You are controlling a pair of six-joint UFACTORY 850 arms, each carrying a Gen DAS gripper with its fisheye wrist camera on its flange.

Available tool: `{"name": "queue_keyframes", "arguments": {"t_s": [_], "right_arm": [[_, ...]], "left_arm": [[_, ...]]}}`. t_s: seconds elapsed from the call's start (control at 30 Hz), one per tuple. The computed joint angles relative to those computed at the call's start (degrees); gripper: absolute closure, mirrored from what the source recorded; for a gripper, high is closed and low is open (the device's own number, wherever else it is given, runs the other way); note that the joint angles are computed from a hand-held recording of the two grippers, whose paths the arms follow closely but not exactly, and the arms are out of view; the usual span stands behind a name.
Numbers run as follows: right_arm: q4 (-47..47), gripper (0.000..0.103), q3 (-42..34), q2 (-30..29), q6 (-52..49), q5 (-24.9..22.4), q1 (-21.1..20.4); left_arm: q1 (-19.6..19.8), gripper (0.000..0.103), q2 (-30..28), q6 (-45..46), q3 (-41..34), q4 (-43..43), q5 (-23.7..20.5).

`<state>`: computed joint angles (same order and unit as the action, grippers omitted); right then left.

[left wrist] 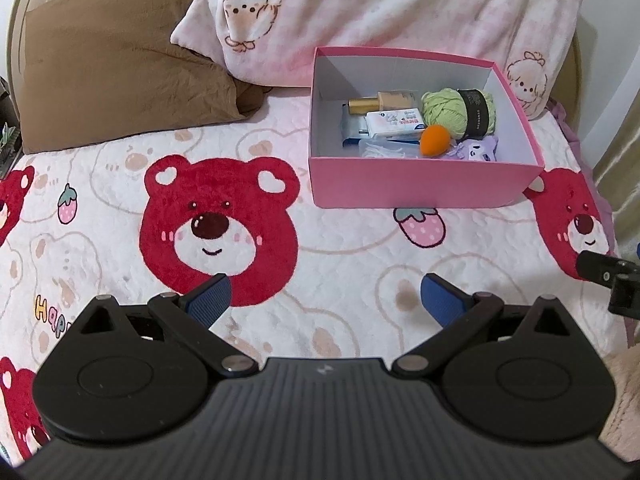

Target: Organize objects

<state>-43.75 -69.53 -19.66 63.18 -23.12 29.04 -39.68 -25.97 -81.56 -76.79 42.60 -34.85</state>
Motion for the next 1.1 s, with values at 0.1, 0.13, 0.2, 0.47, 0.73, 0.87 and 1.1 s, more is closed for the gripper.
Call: {"name": "queue_keyframes", "arguments": {"t_s": [0.1,0.13,0.2,0.47,0.73,0.87,1.1], "right_arm": [[-1.1,0.006,0.2,0.4,0.9,-0.3,0.4],[-1.3,0.006,0.2,0.5,1.1,-0.4,0.5],[-2.2,0.006,0.3,0.6,1.8,-0.7,0.7],[-3.0,0.006,0.5,0.9,2.1,-1.2,0.9],[-2.9,0.006,0.6,1.0,2.0,-1.5,1.0],[-3.0,0.006,0.7,1.2,1.9,-1.6,0.9],[-3.7,0.006,1.0,1.3,2.5,-1.9,0.9]], "left_arm": [[0.1,0.000,0.6,-0.4,0.6,0.0,1.0],[0.1,0.001,0.7,-0.7,0.8,0.1,1.1],[0.1,0.000,0.7,-1.1,0.8,0.2,0.9],[0.4,0.000,0.5,0.7,0.5,-2.1,0.5],[0.4,0.000,0.4,1.0,0.4,-2.6,0.5],[0.6,0.000,0.1,1.9,0.2,-3.3,0.2],[0.9,0.000,0.3,3.3,0.4,-4.3,0.7]]}}
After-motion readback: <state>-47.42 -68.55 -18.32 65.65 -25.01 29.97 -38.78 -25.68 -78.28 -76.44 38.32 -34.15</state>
